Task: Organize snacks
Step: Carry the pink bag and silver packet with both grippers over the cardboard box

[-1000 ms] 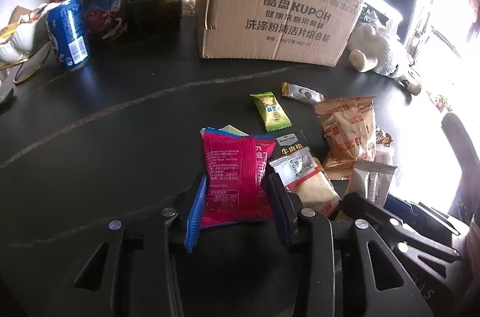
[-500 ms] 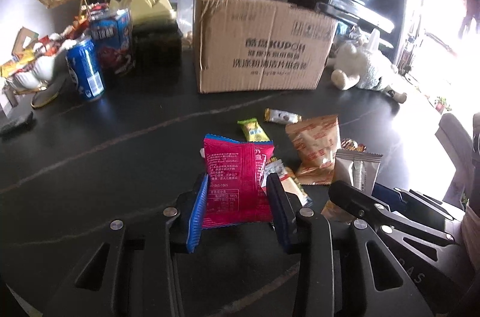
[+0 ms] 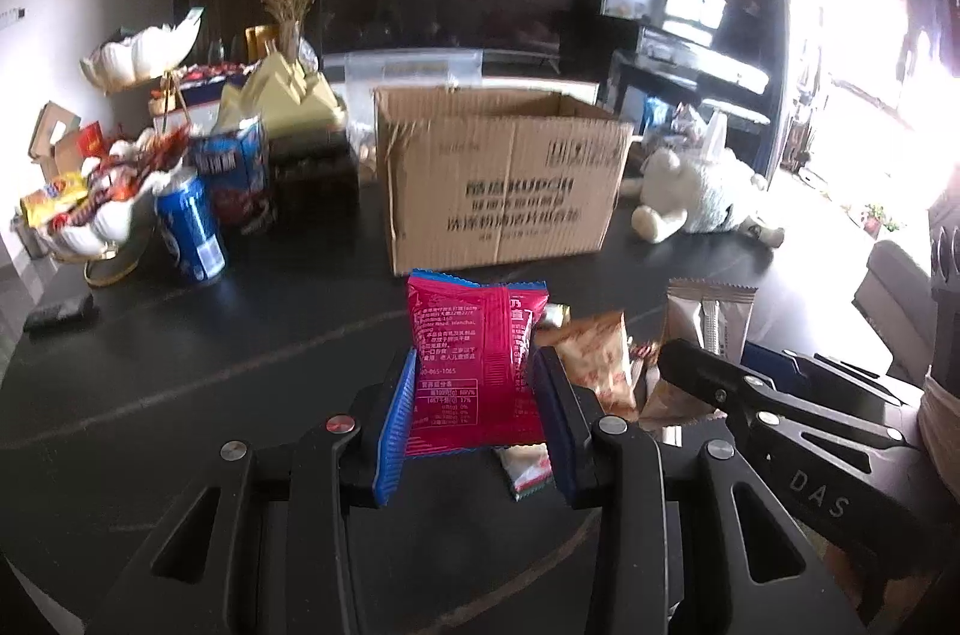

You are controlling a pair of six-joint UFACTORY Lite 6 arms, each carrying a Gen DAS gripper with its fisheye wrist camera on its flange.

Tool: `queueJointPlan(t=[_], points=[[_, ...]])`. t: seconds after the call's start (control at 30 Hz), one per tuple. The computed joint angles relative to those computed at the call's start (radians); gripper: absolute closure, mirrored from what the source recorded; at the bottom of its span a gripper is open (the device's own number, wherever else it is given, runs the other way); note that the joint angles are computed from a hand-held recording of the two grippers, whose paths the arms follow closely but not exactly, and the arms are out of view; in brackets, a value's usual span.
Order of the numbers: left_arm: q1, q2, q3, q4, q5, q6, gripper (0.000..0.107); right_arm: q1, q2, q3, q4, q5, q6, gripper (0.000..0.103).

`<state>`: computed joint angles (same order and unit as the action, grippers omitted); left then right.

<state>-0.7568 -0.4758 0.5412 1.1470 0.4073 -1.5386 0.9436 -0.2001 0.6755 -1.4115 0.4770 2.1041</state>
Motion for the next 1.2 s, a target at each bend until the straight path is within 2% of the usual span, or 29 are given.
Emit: queueJointPlan(t=[0.2,0.3,0.7,0.97,1.2], points=[[0.076,0.032,0.110,-0.201,-0.057,0.253,0.069,-0.045,-0.008,0.083,0.057,0.002,-0.155,0.071],[0.094,0.075,0.181,-0.207,-0.049,0.294,0.069,-0.097,0.004,0.131,0.082,-0.043,-0.223,0.071],[0.237,0.307,0.496,-0.583,-0.086,0.767,0.069,-0.259,0.176,0.429,0.296,-0.102,-0.615,0.071],[0.313,0.500,0.732,-0.850,-0.065,1.059,0.069,-0.374,0.333,0.659,0.615,-0.155,-1.009,0.071],[0.358,0.656,0.929,-0.950,-0.017,1.187,0.069,-0.448,0.494,0.885,0.916,-0.141,-1.364,0.071]])
